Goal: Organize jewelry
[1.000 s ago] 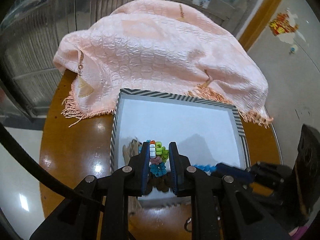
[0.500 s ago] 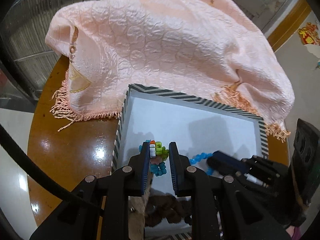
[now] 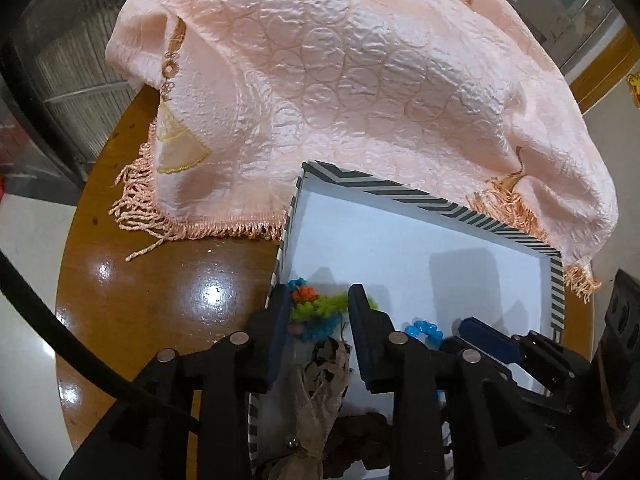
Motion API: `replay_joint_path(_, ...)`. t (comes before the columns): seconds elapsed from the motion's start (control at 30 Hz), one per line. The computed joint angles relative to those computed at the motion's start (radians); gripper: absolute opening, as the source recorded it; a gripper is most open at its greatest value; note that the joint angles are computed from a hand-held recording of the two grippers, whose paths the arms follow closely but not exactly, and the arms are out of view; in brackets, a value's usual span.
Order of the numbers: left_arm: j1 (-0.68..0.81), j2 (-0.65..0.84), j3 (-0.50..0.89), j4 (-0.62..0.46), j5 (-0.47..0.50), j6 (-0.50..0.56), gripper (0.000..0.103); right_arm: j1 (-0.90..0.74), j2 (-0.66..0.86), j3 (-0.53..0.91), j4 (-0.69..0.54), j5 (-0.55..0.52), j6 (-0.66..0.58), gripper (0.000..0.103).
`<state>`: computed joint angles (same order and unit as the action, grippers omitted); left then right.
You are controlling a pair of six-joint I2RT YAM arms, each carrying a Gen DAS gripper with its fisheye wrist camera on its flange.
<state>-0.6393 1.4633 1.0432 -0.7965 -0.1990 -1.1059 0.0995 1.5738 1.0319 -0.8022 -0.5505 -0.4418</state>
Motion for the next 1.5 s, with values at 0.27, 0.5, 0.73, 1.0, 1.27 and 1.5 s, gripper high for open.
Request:
replay_joint_path(0.27, -0.109, -0.035, 0.048, -0.117, -0.107, -0.056, 0.035, -0.082, -0.168, -0.053, -0.112, 0.004, -0.13, 0.043)
replay_joint_path(0.5, -0.268, -0.053, 0.096, -0.265, -0.224, -0.183, 0.035, -0.141, -0.29, -0.09, -0.205, -0.02, -0.184, 0.044)
replay_joint_path(0.73, -0.45, -0.048, 0.129, -0.399, -0.286, -0.366, 0.035, -0.191, -0.452, -0.127, -0.316, -0.03, -0.254, 0.048)
replay_joint_path(1.0, -0.62, -0.006, 0.186, -0.497, -0.318, -0.51, 0.035, -0.356, -0.568, -0.143, -0.473, -0.048, -0.412, 0.051)
replay_joint_path(1.27, -0.764, 0.041, 0.228, -0.572, -0.331, -0.633, 0.035, -0.66, -0.601, -0.156, -0.631, -0.065, -0.678, 0.051)
replay_joint_path(1.5, -0.841, 0.069, 0.22, -0.535, -0.311, -0.681, 0.035, -0.946, -0.564, -0.146, -0.716, -0.044, -0.918, 0.051)
